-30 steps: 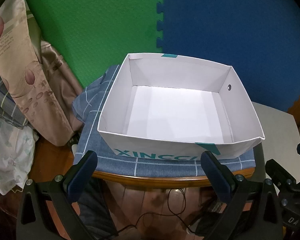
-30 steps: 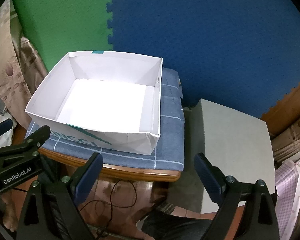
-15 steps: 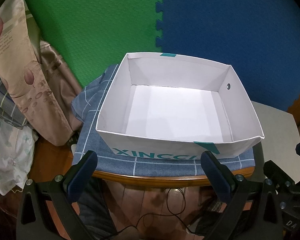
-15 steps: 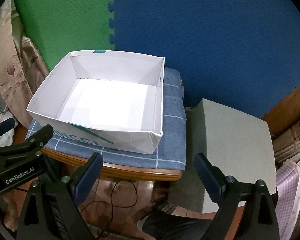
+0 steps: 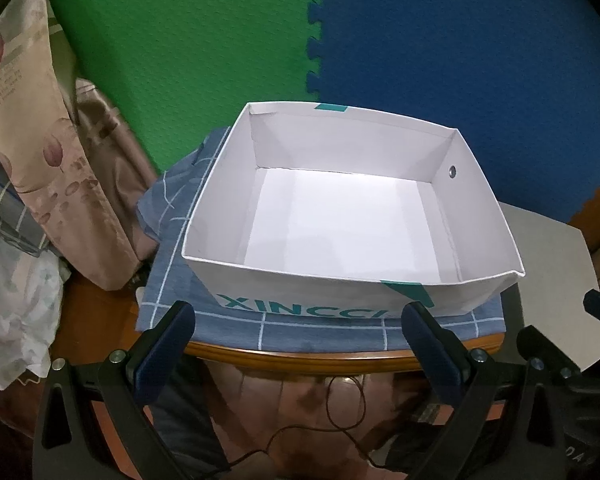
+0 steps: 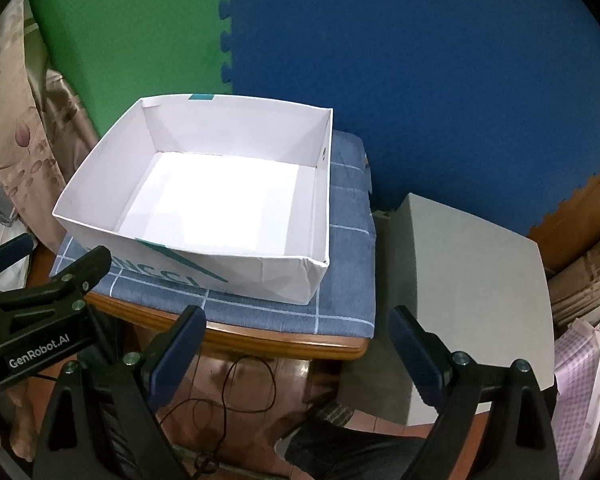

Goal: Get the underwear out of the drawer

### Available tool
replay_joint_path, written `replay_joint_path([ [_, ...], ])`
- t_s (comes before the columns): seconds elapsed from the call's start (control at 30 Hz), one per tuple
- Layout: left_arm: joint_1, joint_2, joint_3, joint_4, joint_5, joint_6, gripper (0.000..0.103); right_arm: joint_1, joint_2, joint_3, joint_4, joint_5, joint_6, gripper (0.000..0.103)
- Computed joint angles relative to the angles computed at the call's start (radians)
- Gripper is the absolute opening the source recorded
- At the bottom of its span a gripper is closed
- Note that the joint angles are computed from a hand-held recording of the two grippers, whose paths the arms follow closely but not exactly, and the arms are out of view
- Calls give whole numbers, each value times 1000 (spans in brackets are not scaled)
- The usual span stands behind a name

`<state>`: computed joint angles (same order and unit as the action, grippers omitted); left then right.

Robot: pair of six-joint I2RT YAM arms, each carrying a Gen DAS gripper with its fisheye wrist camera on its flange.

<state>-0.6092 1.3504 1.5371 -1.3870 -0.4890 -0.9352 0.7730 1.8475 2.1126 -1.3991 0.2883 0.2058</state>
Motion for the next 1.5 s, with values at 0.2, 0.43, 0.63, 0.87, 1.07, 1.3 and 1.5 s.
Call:
replay_joint_path([
  [0.2,0,-11,-39,61,24,2,102,-4,-7,-48,21,-11,-1,95],
  [0.43,-32,-30,-70,100,-26,-7,102,-16,-37,-110,55,-22,-8,95],
  [0.63,-77,-112,-184,181,-88,-31,102,-28,-66,-182,88,-31,-9,95],
  [0.87,-579,-323,-595,273,-700,-389,102,-99,-278,-481,253,-141,-31,94],
  [1.07,-599,-180,-863,308,-528,-659,102,-160,-480,-819,430,-220,-49,94],
  [1.3,-422,-60,-1050,811,-541,-384,102,-188,-523,-1016,538,-275,-43,94],
  [1.5,-291,109,-1074,1160,-536,-133,102,-185,-531,-1083,581,-303,-40,94],
])
